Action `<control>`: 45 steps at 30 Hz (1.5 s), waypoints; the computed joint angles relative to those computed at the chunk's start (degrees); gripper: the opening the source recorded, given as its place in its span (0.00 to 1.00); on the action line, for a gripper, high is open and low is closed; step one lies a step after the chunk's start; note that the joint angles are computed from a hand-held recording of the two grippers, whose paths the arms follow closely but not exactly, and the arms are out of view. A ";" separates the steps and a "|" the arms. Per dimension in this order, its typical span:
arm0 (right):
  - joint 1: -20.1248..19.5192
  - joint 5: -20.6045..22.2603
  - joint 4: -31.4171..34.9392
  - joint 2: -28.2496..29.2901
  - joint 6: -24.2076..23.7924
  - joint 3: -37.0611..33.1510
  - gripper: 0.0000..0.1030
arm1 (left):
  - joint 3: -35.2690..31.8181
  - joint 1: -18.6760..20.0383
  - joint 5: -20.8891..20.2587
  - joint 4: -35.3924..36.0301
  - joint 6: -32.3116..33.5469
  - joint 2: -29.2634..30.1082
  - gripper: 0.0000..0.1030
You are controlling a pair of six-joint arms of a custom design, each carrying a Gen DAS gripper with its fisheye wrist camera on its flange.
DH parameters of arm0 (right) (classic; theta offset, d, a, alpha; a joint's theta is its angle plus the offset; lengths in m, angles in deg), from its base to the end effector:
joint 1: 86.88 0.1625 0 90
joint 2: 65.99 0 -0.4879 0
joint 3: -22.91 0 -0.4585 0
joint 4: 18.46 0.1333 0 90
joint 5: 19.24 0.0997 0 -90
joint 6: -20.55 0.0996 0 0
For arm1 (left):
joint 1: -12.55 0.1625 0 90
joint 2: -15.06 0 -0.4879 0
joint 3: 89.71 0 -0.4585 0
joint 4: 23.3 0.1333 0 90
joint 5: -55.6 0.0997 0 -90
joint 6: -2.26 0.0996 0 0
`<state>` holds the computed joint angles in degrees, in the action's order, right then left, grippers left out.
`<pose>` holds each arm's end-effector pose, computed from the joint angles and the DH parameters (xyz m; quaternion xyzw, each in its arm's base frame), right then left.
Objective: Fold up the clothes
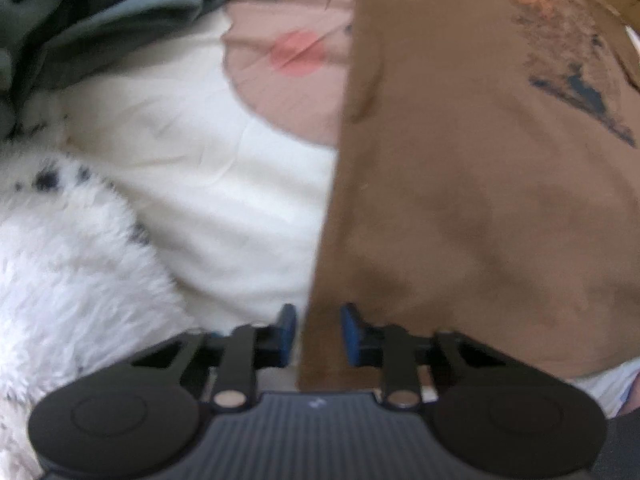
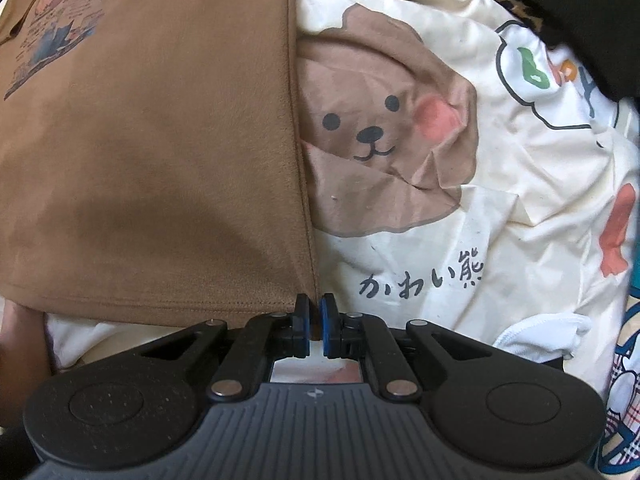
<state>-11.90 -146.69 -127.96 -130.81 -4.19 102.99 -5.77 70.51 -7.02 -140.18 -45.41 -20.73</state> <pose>-0.1255 -0.7482 0.4119 0.0683 -0.9440 -0.0761 0.3136 -0.2527 -0.7414 -0.0123 -0.0866 0.9520 -0.0114 0.2935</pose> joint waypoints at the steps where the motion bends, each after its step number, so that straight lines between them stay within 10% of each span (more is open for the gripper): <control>1: 0.06 -0.16 0.02 -0.13 0.03 0.14 0.03 | 0.23 0.12 -0.46 0.02 0.30 -0.13 0.13; 45: -0.37 3.18 3.19 -6.30 1.99 4.72 0.02 | 6.09 -4.06 -3.70 5.50 -7.74 -9.30 0.03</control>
